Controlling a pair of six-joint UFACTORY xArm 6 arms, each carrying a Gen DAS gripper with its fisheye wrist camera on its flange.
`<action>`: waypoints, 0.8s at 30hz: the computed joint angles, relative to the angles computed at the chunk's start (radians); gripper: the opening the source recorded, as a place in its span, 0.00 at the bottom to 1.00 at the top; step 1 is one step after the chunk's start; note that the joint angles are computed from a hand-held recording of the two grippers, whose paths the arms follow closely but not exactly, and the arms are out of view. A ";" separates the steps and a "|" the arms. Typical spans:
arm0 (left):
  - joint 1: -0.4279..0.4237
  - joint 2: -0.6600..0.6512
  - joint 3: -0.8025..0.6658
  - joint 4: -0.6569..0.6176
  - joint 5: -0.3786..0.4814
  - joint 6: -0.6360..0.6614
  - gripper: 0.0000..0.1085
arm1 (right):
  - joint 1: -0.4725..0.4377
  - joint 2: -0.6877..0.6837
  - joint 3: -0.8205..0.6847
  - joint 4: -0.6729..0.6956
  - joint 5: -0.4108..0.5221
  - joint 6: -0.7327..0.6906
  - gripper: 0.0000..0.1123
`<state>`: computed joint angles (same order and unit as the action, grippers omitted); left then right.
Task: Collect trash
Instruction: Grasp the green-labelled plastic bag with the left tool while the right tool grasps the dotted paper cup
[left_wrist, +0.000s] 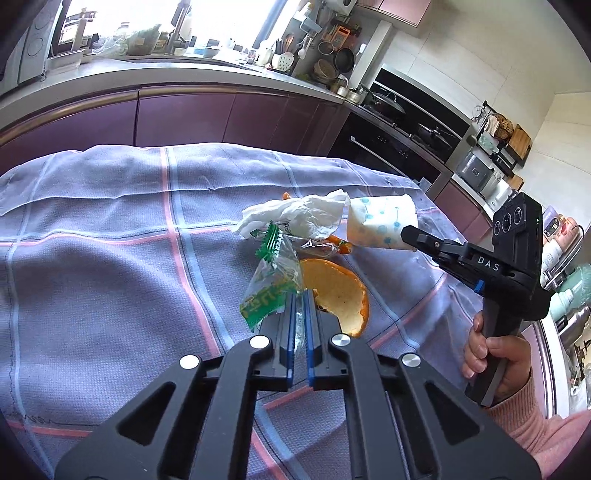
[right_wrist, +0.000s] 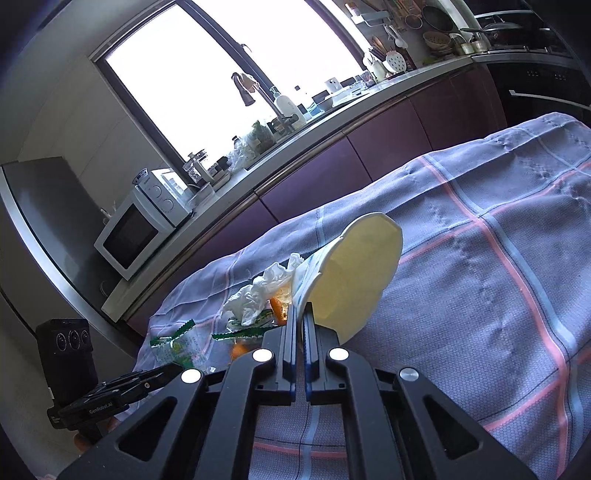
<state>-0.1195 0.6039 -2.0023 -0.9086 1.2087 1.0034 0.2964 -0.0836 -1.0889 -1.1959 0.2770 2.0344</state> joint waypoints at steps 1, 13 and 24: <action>0.003 -0.004 0.004 -0.002 -0.001 0.004 0.04 | 0.003 -0.005 0.003 -0.001 0.006 0.000 0.02; 0.060 -0.081 0.077 -0.038 -0.008 0.069 0.04 | 0.059 -0.055 -0.001 -0.019 0.067 -0.031 0.02; 0.127 -0.160 0.163 -0.069 0.010 0.124 0.04 | 0.092 0.030 -0.116 0.008 0.004 -0.128 0.02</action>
